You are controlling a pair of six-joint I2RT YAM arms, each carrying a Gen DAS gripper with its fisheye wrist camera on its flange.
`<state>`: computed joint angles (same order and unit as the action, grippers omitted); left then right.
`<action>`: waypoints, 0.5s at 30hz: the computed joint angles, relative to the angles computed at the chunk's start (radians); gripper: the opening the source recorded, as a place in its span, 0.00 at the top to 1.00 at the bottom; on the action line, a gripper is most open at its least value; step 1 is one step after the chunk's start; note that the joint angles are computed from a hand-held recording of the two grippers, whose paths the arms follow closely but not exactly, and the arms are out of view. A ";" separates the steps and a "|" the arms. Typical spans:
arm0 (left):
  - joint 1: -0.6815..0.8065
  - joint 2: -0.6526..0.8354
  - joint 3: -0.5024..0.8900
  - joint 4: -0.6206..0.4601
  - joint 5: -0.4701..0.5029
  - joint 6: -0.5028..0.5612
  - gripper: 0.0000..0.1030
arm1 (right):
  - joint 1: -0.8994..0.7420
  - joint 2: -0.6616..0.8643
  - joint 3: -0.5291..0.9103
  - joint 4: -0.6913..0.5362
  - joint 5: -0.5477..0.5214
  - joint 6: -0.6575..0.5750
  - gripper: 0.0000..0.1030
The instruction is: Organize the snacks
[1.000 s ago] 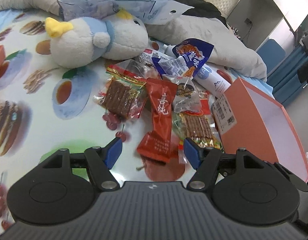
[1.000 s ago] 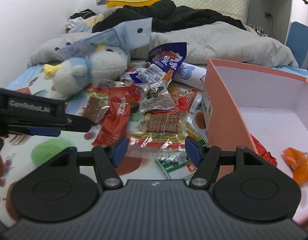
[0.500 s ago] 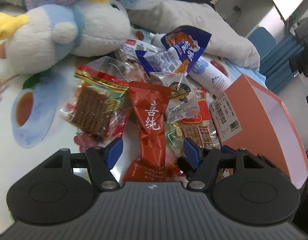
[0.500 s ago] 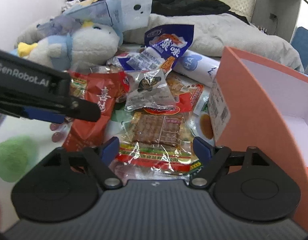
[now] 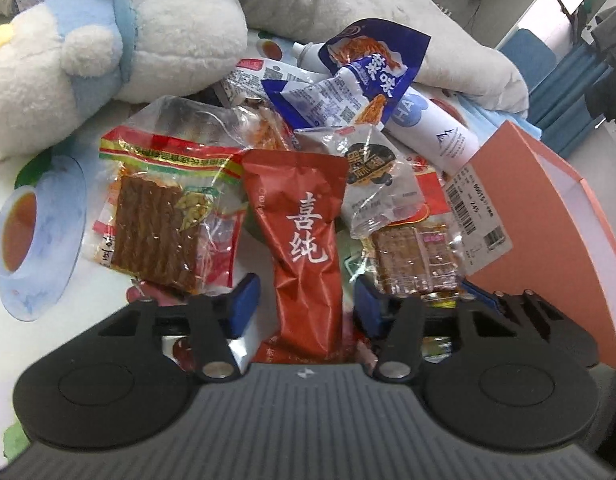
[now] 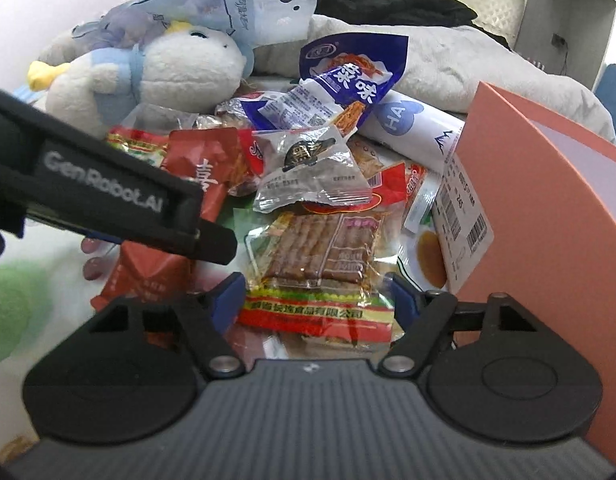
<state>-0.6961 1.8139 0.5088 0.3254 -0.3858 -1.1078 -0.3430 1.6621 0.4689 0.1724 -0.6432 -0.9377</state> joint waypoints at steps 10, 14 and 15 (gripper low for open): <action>-0.039 -0.040 -0.002 -0.088 -0.042 -0.081 0.65 | -0.048 -0.066 0.000 -0.103 -0.035 -0.049 0.35; -0.089 -0.091 -0.013 -0.160 -0.075 -0.153 0.65 | -0.090 -0.107 -0.002 -0.175 -0.064 -0.106 0.39; -0.103 -0.104 -0.013 -0.180 -0.081 -0.171 0.65 | -0.101 -0.116 0.002 -0.206 -0.070 -0.128 0.46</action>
<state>-0.7991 1.7101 0.4956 0.1458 -0.4669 -1.2787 -0.4443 1.5460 0.4710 -0.0337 -0.7136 -1.0653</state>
